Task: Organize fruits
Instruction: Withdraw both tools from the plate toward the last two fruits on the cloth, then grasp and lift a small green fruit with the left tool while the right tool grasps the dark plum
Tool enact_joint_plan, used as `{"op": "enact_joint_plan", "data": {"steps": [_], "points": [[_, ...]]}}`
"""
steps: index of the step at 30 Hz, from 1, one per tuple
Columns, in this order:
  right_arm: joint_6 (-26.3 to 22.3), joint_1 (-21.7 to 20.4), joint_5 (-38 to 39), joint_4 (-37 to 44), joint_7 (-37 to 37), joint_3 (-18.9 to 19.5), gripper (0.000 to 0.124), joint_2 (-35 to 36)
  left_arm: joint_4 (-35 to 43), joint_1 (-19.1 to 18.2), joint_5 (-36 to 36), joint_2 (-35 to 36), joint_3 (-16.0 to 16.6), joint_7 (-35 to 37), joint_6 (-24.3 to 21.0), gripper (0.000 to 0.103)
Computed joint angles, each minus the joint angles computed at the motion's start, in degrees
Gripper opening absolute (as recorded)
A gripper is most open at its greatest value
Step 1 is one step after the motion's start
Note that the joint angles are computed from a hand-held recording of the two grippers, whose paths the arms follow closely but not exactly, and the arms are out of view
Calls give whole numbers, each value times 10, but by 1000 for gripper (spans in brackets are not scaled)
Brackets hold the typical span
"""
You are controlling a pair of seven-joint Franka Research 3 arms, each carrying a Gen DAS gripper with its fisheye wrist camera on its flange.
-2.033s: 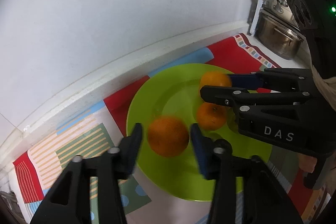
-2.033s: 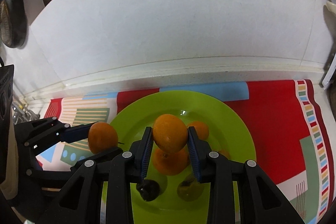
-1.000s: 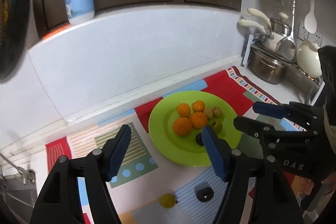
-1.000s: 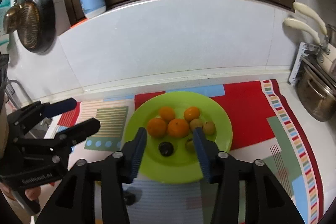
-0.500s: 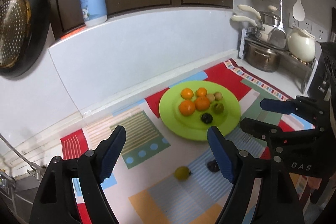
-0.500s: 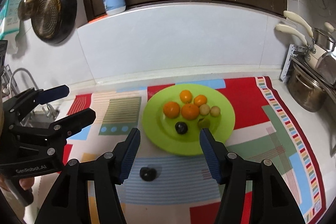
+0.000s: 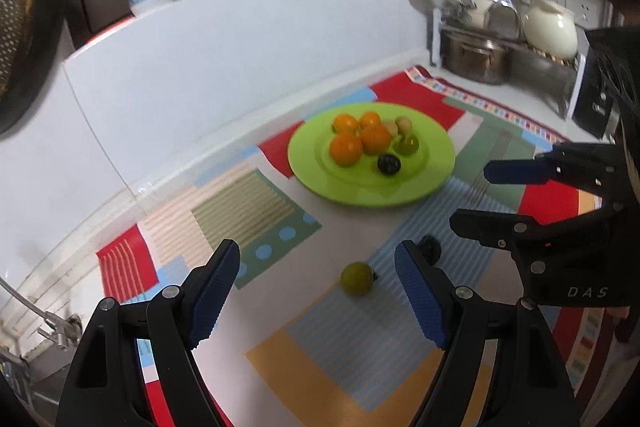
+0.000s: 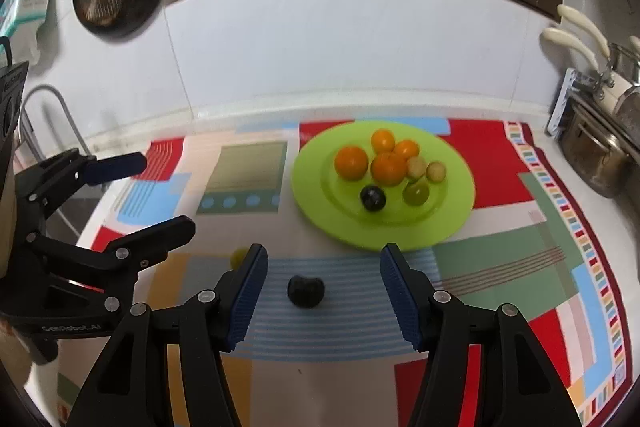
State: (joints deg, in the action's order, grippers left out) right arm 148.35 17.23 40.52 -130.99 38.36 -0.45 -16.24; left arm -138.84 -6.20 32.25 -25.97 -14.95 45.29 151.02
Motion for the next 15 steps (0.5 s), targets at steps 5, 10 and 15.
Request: {"op": "enact_joint_plan", "data": {"steps": [5,10,15], "points": [[-9,-1,-17,0,9,6,59,16,-13,-21,-35,20,28,56,29,79],[-19,-3,-34,5,11,12,54,35,-20,-31,-75,42,46,109,60,79],[-35,-7,-51,16,22,17,48,55,-15,-33,-114,68,53,147,67,71]]}}
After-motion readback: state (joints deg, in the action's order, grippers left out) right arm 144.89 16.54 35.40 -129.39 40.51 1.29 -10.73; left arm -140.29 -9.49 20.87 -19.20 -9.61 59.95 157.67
